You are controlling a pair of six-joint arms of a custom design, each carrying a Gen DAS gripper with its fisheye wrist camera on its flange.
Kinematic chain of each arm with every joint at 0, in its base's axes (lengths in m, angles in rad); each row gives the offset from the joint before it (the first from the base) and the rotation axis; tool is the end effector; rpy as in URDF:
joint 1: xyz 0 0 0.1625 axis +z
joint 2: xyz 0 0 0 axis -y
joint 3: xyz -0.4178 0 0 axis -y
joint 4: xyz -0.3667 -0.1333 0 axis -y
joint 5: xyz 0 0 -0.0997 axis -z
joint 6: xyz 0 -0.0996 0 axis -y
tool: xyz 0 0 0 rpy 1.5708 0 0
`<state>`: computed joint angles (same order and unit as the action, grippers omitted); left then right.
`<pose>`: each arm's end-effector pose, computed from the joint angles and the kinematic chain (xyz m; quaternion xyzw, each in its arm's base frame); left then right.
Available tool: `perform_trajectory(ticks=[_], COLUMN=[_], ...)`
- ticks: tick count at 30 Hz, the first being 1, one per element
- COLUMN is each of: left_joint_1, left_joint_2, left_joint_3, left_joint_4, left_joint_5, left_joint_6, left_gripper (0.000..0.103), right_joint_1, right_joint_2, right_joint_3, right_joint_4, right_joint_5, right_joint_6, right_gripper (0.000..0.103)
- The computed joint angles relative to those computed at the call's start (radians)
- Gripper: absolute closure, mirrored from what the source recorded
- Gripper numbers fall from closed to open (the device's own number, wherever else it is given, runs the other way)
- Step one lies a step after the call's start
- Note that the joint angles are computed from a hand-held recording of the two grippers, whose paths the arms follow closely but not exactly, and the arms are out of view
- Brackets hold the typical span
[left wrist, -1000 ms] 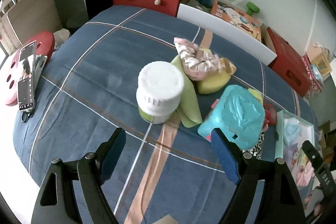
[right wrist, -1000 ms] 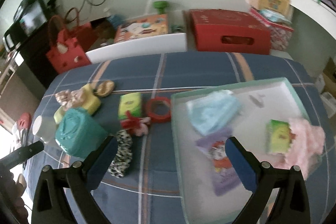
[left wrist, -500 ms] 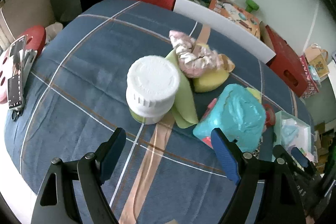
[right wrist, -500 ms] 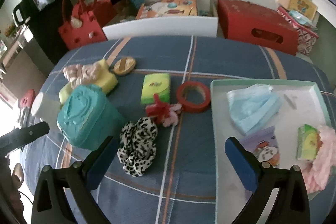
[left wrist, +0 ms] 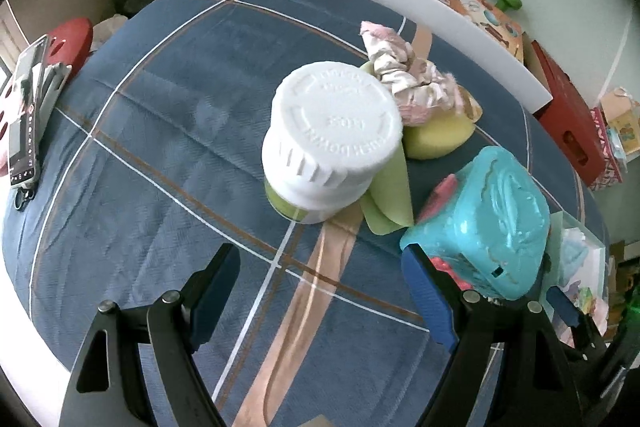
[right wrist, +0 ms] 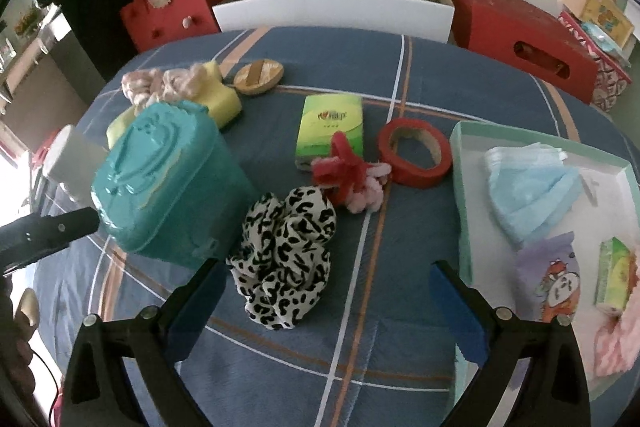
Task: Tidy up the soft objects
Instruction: 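Move both grippers back from the tray toward the pile of items, then close the right gripper on the leopard-print scrunchie and lift it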
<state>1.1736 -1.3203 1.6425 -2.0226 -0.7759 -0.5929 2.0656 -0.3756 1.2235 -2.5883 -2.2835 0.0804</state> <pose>-0.0279 -0.5948 0.3949 -0.1148 0.9133 -0.2360 0.3115 0.4125 -0.6209 -0.0167 0.1632 -0.9199 0.1747 0.3108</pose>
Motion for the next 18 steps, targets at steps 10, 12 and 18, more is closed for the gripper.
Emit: perform_trajectory(ticks=[10,12,18], left_joint_1=[0.021,0.024,0.020], left_joint_2=[0.023,0.030,0.028], left_joint_3=[-0.018,-0.025,-0.022], left_joint_4=[0.023,0.027,0.020], left_joint_5=[-0.023,-0.025,-0.026], left_joint_6=[0.004,0.004,0.018], left_gripper=[0.019,0.019,0.019], right_joint_1=[-0.009,-0.009,-0.004], right_joint_2=[0.022,0.021,0.016], right_joint_3=[-0.011,-0.007,0.000], right_joint_4=[-0.028,-0.037,-0.052], right_joint_5=[0.034,0.045,0.075], right_joint_6=[-0.028,-0.035,-0.045], right_gripper=[0.029,0.036,0.061])
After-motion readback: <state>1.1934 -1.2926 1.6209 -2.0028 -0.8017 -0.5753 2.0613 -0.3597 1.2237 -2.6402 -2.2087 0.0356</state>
